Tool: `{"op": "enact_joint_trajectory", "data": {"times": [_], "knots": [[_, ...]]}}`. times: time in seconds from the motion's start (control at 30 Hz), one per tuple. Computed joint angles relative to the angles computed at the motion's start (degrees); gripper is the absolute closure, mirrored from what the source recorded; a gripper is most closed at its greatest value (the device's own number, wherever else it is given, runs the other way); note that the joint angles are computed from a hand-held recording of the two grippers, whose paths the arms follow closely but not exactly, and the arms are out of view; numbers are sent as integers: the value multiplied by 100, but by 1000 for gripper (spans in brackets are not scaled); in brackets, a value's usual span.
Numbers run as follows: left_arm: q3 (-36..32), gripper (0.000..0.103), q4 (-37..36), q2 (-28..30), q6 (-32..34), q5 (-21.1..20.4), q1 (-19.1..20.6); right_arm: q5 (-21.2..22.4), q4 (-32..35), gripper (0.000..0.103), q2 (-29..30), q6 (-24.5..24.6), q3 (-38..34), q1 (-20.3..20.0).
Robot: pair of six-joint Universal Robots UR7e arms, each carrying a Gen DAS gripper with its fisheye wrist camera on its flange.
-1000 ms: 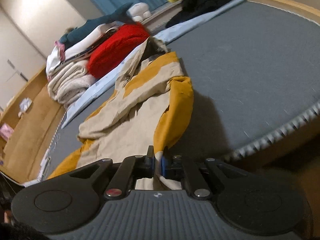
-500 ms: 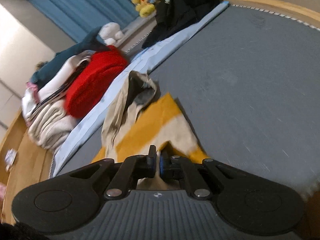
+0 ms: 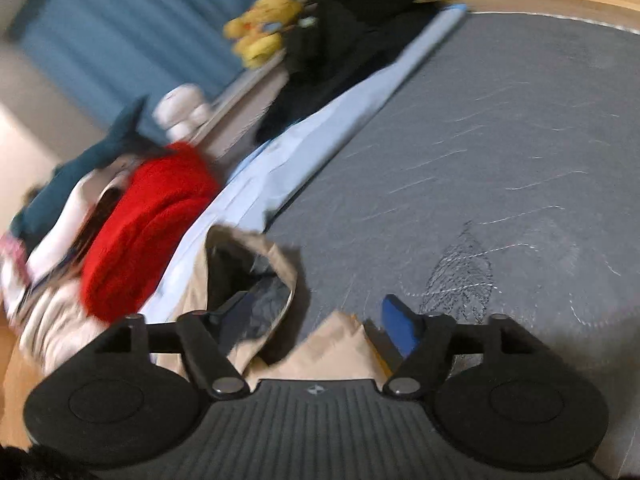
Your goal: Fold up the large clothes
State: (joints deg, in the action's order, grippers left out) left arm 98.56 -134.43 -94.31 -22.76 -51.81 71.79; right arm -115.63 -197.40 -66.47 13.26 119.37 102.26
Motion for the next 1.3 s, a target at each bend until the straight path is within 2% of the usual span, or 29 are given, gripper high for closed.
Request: {"op": "enact_joint_trajectory", "data": {"times": [0.07,0.17,0.27,0.3,0.33,0.37,0.4,0.43,0.5,0.53,0.67,0.83,0.93,0.97,1.0,1.03,1.07,1.1,1.17,1.2,1.3], "knots": [[184,18,-293,-46,780,-143,-20,349,138,16,-111,-373,186,-204],[545,17,-530,-50,1815,-261,-82,431,495,7,-89,-818,266,-375],[815,17,-631,9,2239,-500,-56,247,743,7,148,-1028,152,-428],[850,18,-663,76,2301,-572,-41,334,811,9,209,-982,113,-479],[950,21,-712,74,2396,-577,-49,504,800,32,243,-927,154,-535],[1046,58,-945,140,2634,-464,-104,708,707,57,293,-926,174,-564],[1108,100,-1095,216,2856,-226,-194,701,628,95,370,-1034,139,-510],[1098,101,-1148,296,2932,-44,-268,540,481,95,448,-1257,95,-385],[1144,101,-1641,333,2994,34,-324,360,-66,97,575,-1826,22,-154],[1138,101,-1826,351,3042,105,-349,326,-205,98,558,-1890,-22,-72],[928,101,-1814,545,3009,174,-184,-35,-169,100,634,-1895,-383,12],[894,100,-1903,996,2988,577,121,-894,122,99,1221,-1600,-693,-191],[1020,92,-2179,1006,3215,666,193,-1016,-395,95,1498,-1551,-641,-336],[1063,87,-2322,1000,3336,714,184,-987,-567,94,1516,-1571,-615,-357],[1096,76,-2487,995,3431,787,168,-1028,-645,81,1511,-1566,-612,-351],[1102,66,-2628,1000,3489,936,141,-1220,-743,59,1524,-1536,-636,-309],[1124,43,-2798,1015,3515,1132,90,-1457,-899,49,1555,-1522,-671,-248],[1169,29,-2992,1002,3549,1319,38,-1725,-1199,38,1605,-1583,-696,-176],[1211,20,-3163,926,3598,1490,-52,-1970,-1784,37,1635,-1899,-677,-53],[1236,17,-3151,847,3569,1562,-132,-1928,-1950,35,1562,-2055,-599,10],[1349,17,-3186,591,3534,1747,-464,-1646,-2247,33,1316,-2282,-342,282]]}}
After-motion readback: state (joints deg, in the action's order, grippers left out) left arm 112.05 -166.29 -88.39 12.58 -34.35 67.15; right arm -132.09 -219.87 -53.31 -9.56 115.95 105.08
